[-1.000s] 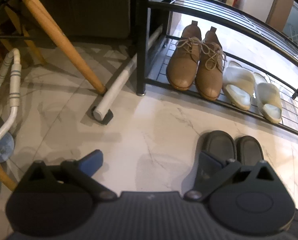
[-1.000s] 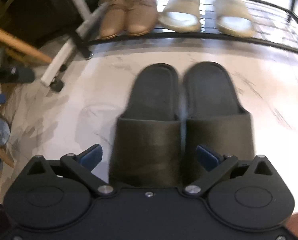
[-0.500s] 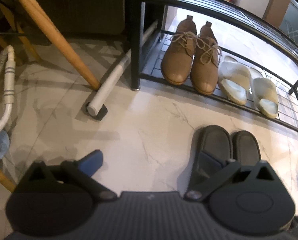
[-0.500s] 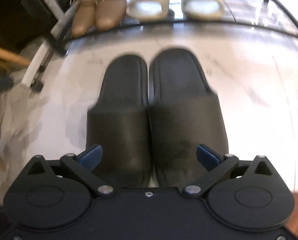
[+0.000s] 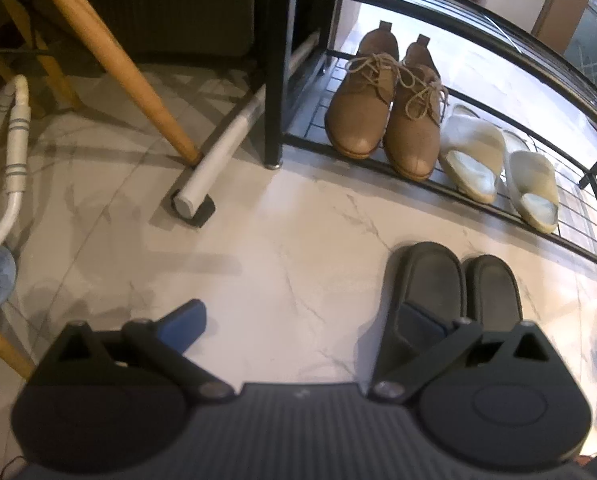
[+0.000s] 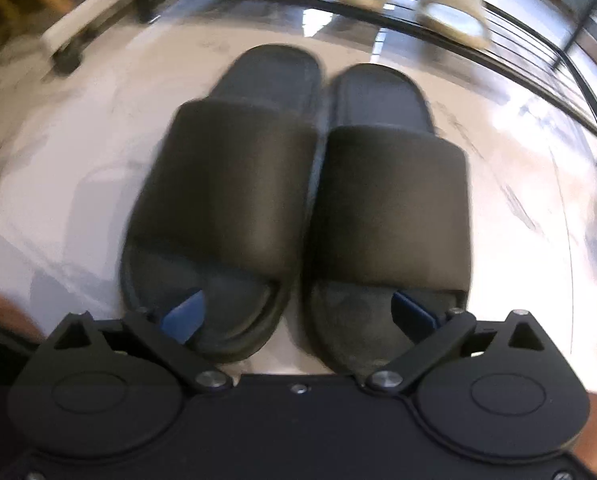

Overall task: Organize scattered shoes
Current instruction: 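Insert the right tool fingers into both slides and align them together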

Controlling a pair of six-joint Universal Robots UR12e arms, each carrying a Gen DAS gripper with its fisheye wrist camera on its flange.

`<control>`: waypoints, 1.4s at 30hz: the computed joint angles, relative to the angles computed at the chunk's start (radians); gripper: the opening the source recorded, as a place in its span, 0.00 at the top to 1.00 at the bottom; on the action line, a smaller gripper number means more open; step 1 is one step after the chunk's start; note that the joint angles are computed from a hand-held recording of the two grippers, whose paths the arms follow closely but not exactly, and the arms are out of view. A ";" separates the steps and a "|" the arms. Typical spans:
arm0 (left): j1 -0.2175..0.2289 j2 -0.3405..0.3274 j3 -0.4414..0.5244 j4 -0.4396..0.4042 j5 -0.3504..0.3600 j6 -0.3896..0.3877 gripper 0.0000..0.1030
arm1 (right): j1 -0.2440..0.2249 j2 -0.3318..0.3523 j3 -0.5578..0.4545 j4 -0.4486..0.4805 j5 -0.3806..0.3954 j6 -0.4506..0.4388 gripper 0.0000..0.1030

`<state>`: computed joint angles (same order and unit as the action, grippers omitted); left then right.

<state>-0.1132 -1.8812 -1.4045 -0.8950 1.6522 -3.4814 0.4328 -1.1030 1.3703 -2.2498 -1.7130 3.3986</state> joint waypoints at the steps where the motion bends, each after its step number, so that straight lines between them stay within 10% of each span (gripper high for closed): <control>1: 0.000 0.000 0.001 -0.001 0.001 0.002 0.01 | -0.010 -0.001 0.004 -0.007 0.024 0.033 0.03; 15: -0.002 -0.003 0.007 -0.027 0.005 -0.006 0.01 | -0.013 0.024 -0.005 -0.060 0.052 -0.052 0.20; 21: -0.002 -0.008 0.014 -0.045 0.010 -0.015 0.01 | -0.019 0.042 -0.034 -0.020 0.084 -0.086 0.00; 24: -0.002 -0.013 0.021 -0.064 0.013 -0.024 0.01 | -0.019 0.036 -0.019 -0.069 0.070 -0.076 0.19; 29: -0.007 -0.019 0.027 -0.075 0.030 -0.015 0.01 | -0.009 0.017 0.013 -0.168 0.041 -0.077 0.85; 32: -0.009 -0.022 0.031 -0.082 0.037 -0.009 0.01 | 0.001 0.007 0.026 -0.214 0.001 -0.065 0.89; 37: -0.006 -0.022 0.032 -0.090 0.030 -0.017 0.01 | -0.022 -0.021 0.042 -0.193 0.067 0.081 0.81; 40: -0.005 -0.019 0.029 -0.089 0.023 -0.023 0.01 | -0.045 -0.042 0.069 -0.173 0.112 0.234 0.36; 42: -0.004 -0.018 0.028 -0.088 0.017 -0.024 0.01 | -0.059 -0.054 0.089 -0.162 0.138 0.328 0.33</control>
<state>-0.1171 -1.8992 -1.3766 -0.9829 1.6691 -3.5059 0.3735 -1.1574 1.4588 -2.4121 -1.5752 3.7269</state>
